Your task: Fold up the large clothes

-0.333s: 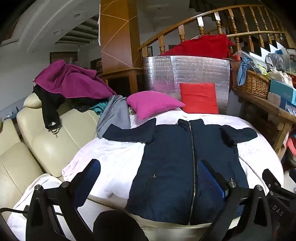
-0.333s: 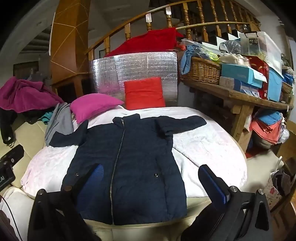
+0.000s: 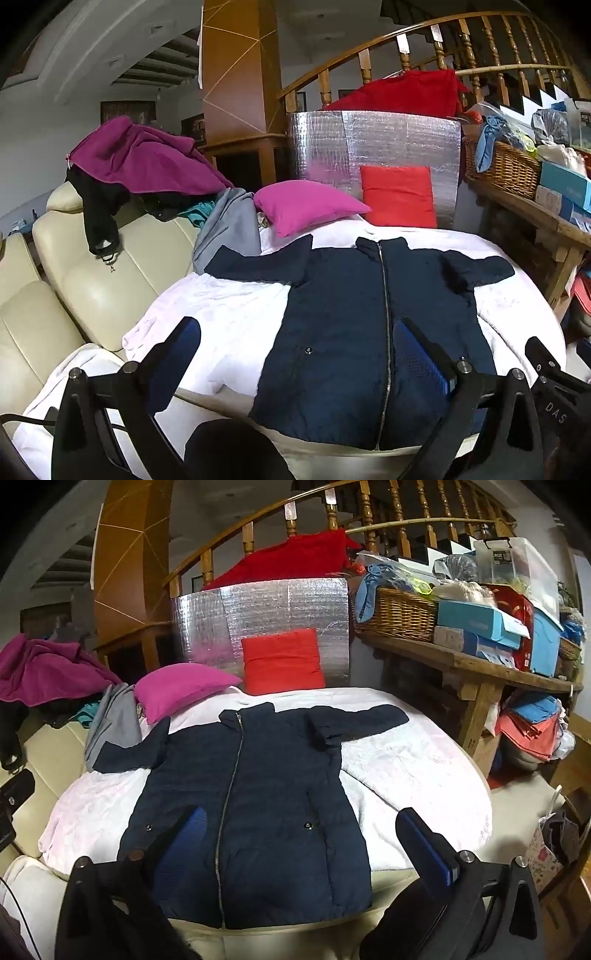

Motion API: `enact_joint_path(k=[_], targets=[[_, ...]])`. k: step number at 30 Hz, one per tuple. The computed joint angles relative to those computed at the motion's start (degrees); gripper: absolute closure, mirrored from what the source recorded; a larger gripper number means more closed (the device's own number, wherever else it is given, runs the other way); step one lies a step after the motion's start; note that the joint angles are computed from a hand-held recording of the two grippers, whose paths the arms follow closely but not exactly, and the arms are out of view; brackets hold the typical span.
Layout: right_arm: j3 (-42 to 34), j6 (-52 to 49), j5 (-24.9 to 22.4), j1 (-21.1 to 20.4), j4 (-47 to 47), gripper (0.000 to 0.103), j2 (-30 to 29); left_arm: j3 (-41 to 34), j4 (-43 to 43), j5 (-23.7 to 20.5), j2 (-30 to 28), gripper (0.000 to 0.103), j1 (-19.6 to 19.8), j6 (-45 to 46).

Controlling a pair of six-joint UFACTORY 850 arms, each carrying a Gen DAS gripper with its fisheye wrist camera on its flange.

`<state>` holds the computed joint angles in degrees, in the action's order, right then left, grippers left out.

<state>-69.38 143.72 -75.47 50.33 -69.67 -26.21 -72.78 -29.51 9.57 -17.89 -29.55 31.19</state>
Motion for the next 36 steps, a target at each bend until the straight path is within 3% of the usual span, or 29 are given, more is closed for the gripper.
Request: enact_joint_path(k=[18, 36], targets=[[-1.25, -0.36, 1.59, -1.50, -0.03, 0.000, -0.47, 0.05, 2.85, -0.94, 0.50, 0.000, 0.46, -2.97], [-0.48, 0.79, 3.78, -2.21, 0.14, 0.000, -0.61, -0.92, -0.43, -1.82, -0.97, 0.000, 0.42, 0.39]])
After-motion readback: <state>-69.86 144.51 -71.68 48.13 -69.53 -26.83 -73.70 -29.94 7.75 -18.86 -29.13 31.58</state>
